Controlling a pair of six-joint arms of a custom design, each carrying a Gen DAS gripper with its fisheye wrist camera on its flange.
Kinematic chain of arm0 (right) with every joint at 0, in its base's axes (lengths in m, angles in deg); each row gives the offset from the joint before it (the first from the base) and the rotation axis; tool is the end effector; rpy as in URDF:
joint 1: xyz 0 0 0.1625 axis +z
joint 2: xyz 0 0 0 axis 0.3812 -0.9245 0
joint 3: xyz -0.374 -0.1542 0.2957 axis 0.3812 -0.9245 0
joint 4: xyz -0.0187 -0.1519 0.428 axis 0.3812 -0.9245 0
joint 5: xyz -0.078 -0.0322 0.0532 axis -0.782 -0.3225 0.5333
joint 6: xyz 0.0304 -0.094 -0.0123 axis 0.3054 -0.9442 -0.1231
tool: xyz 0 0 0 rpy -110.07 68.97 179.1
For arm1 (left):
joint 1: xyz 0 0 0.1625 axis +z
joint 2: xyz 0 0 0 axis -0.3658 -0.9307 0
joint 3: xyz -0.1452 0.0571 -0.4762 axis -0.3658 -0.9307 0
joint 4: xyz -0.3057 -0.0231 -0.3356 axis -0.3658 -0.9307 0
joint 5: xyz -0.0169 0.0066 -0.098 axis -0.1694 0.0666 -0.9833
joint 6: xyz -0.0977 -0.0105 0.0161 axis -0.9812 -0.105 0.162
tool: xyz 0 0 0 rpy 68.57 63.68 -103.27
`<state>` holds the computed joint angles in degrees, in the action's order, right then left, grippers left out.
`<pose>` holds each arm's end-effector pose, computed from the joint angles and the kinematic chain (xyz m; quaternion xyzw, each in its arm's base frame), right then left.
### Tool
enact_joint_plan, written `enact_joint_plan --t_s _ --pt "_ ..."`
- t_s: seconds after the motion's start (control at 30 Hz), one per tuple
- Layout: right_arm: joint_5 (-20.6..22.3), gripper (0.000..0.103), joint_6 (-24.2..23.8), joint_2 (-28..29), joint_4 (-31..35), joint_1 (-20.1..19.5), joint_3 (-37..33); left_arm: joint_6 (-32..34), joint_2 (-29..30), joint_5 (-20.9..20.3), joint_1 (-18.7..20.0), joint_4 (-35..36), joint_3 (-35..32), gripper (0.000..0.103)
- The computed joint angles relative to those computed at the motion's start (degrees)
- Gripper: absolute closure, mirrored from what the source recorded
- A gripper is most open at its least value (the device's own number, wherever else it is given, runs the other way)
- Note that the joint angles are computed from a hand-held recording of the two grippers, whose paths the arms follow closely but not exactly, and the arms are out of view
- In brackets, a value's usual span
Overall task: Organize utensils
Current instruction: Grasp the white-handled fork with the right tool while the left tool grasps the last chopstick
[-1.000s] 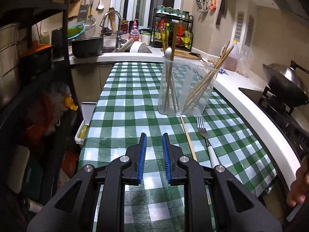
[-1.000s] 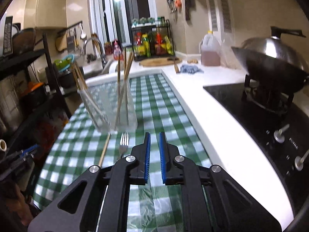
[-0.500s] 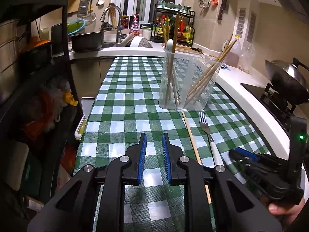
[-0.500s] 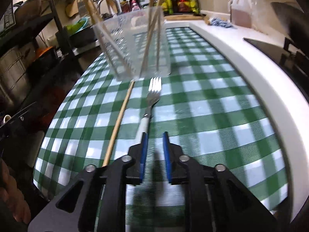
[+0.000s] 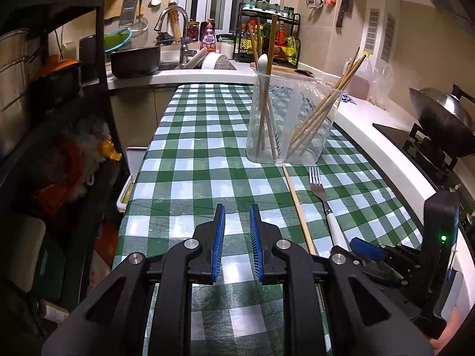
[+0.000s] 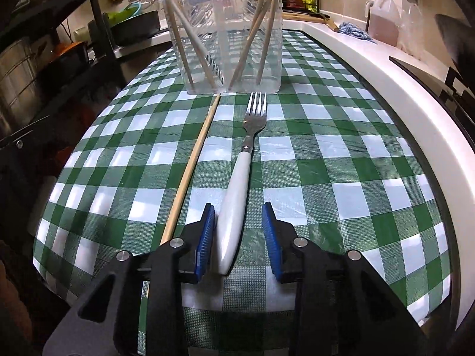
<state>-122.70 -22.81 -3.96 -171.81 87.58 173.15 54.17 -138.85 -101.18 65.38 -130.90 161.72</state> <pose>0.2396 -0.4601 0.0463 0.1309 -0.8901 0.3080 0.3094 -0.1681 -0.4553 0.2005 0.1961 0.8568 -0.3851 0.2811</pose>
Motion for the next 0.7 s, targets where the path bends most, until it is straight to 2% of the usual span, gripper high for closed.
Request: enact_joint_plan --t_s 0.13,0.4,0.43,0.47,0.53,0.7 --pt "-1.00 0.085 0.40 0.08 -1.28 0.13 0.57 -0.74 0.27 -0.58 0.28 1.50 0.01 0.086" --pt "-1.90 0.085 0.37 -1.56 -5.07 -1.08 3.23 -1.80 3.12 -3.05 0.28 2.30 0.38 0.086" --pt "-1.98 0.085 0.37 -1.76 -5.82 -1.31 3.67 -2.09 3.82 -3.58 0.35 2.13 0.36 0.083" --pt "-2.03 0.085 0.36 -1.88 -6.35 -1.50 3.97 -2.34 4.60 -4.05 0.36 1.80 0.35 0.072" --pt "-2.29 0.085 0.37 -2.30 -7.59 -2.00 4.72 -2.37 6.02 -4.95 0.31 0.47 0.41 0.057" --pt "-1.64 0.085 0.06 -3.02 -9.68 -3.34 6.07 -2.39 9.38 -5.91 -0.15 -2.11 0.45 0.050"
